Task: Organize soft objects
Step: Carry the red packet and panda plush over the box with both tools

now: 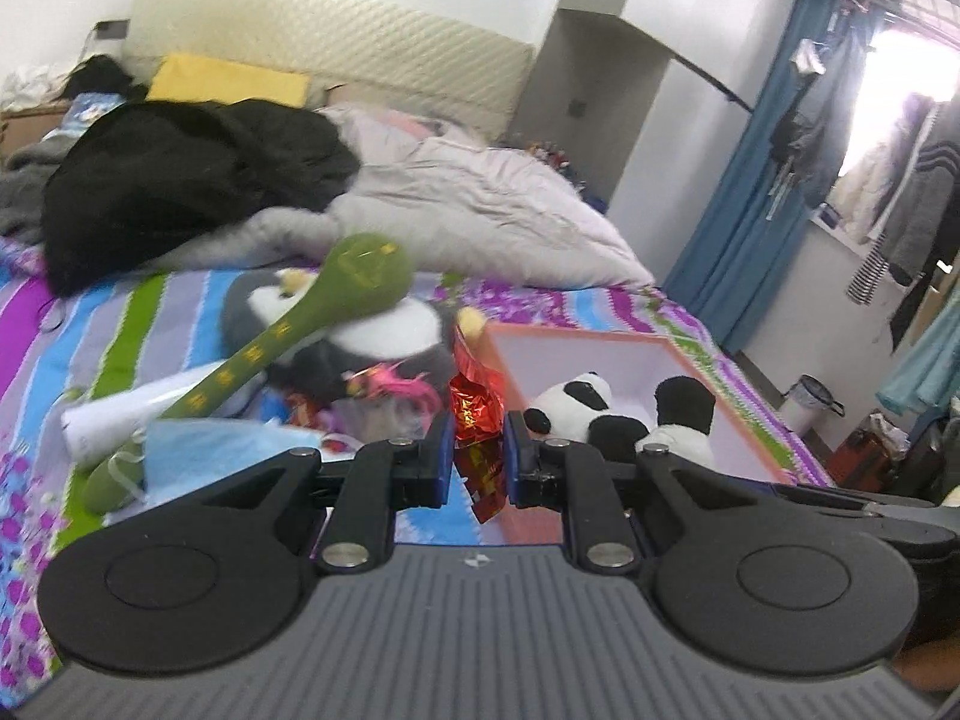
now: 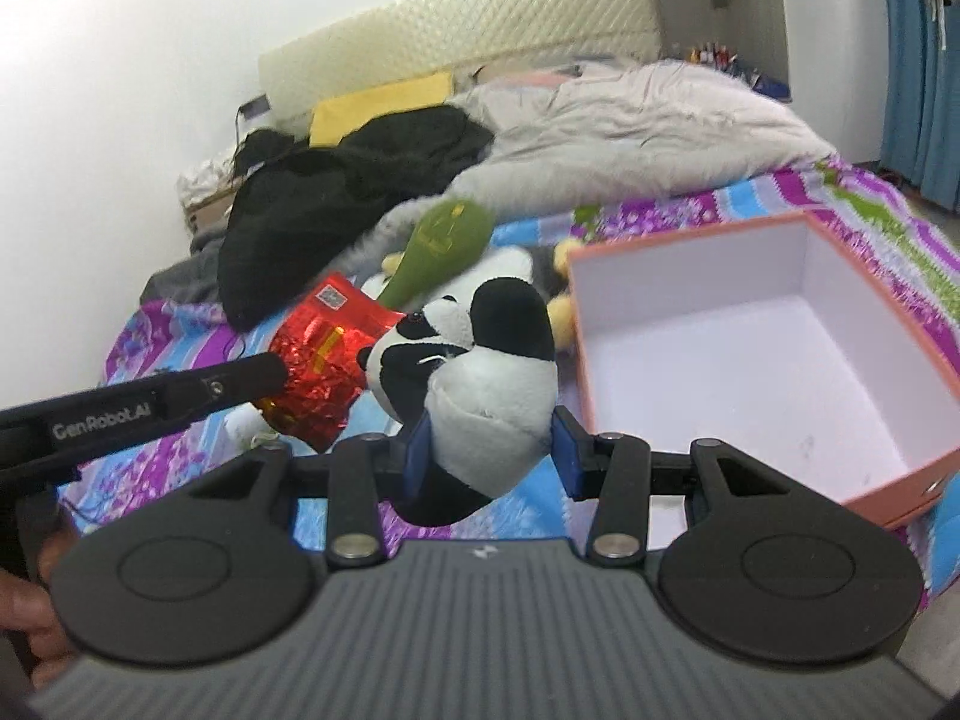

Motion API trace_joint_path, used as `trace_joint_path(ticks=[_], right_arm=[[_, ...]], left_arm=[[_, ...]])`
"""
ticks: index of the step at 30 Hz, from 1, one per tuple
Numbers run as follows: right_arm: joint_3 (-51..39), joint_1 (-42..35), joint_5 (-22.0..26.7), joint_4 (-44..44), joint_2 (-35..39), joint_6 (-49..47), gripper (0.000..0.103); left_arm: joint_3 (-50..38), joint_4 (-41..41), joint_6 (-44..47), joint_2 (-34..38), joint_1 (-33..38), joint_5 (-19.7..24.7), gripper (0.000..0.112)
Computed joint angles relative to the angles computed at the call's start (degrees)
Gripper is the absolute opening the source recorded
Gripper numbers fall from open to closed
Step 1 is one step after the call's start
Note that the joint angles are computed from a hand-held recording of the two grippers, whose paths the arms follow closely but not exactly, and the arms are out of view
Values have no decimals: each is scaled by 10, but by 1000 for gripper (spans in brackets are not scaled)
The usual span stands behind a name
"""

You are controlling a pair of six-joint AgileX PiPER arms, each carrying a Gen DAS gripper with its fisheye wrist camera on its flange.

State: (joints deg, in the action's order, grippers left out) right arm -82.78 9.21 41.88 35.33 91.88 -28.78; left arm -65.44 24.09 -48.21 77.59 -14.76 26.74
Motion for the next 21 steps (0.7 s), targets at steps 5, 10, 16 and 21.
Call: trace_joint_path(ticks=[5,10,16,21], right_arm=[[-25,-31,0,12,21,-8,46],[-55,-59,3,7,61,-3,46],[-104,-91,2,-10,126,5,46],[-165,-110,15,-37,197,33,46]], left_arm=[[-50,-16,14,57,-14,-19,20],[-118,-66,60,140,-17,-26,20],[-223,-140,138,259,-14,-16,20],[-324,-198,204,358,-10,19,20]])
